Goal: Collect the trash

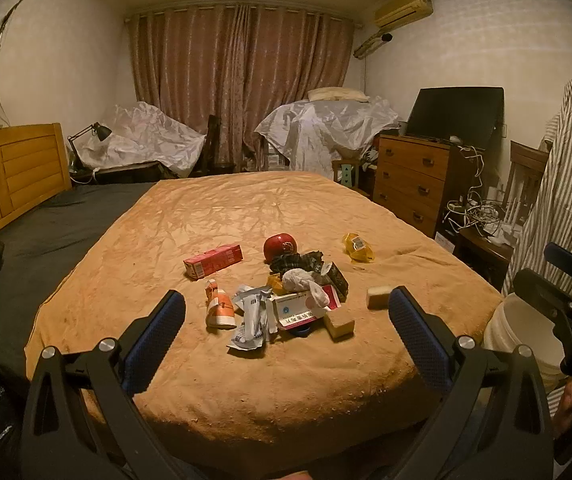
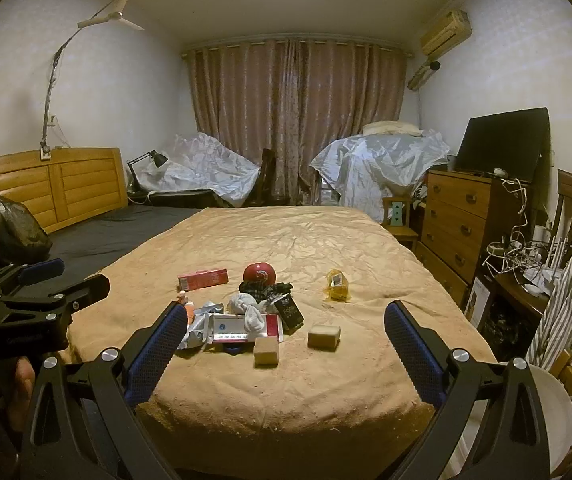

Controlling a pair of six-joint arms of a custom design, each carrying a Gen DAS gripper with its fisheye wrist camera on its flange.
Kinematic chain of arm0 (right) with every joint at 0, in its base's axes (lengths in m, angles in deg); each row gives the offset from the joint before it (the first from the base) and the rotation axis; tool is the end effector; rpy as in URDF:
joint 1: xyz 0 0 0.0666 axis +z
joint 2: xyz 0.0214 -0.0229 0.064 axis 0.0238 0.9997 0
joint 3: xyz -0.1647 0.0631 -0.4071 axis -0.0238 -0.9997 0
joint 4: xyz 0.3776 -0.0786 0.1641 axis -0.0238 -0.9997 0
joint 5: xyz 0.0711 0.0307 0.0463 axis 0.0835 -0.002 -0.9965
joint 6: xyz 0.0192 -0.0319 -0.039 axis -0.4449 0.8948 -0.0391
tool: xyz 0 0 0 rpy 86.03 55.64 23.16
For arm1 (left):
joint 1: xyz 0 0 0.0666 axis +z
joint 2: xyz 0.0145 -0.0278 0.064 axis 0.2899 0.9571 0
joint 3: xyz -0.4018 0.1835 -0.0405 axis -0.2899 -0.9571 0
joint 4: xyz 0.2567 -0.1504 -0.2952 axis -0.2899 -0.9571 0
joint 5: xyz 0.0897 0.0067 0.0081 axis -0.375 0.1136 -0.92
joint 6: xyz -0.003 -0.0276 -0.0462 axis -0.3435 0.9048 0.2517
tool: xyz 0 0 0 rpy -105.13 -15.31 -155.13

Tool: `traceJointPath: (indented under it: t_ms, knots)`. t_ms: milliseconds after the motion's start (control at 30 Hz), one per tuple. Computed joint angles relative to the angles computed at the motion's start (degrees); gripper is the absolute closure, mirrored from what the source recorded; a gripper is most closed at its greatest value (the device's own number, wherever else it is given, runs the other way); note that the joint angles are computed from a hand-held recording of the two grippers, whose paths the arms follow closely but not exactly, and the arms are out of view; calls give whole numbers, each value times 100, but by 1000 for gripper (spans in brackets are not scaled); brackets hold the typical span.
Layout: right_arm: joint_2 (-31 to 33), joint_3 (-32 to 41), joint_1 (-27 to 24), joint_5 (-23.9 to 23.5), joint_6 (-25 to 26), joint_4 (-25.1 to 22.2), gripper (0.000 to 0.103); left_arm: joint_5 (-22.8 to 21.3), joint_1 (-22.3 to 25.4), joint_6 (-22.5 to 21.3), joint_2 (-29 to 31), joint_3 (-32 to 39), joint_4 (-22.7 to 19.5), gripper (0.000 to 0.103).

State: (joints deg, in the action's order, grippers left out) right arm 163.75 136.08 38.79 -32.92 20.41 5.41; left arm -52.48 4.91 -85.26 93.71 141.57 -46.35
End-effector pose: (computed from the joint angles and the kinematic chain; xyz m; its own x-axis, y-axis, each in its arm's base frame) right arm 0.4713 0.3383 0.5053 -0.2620 -0.0163 -0.9649 -0.1188 0.9928 0.0155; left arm 0.5135 -0.1075 0.5461 -0.3665 0.0330 -0.9298 0.1519 0.9881 -0.0248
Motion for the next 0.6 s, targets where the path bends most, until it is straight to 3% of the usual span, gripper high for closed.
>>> traceJointPath:
  t_ms: [600]
  knots:
    - [8, 15, 18, 8, 32, 15, 4, -1, 12, 6, 4, 10, -18, 5]
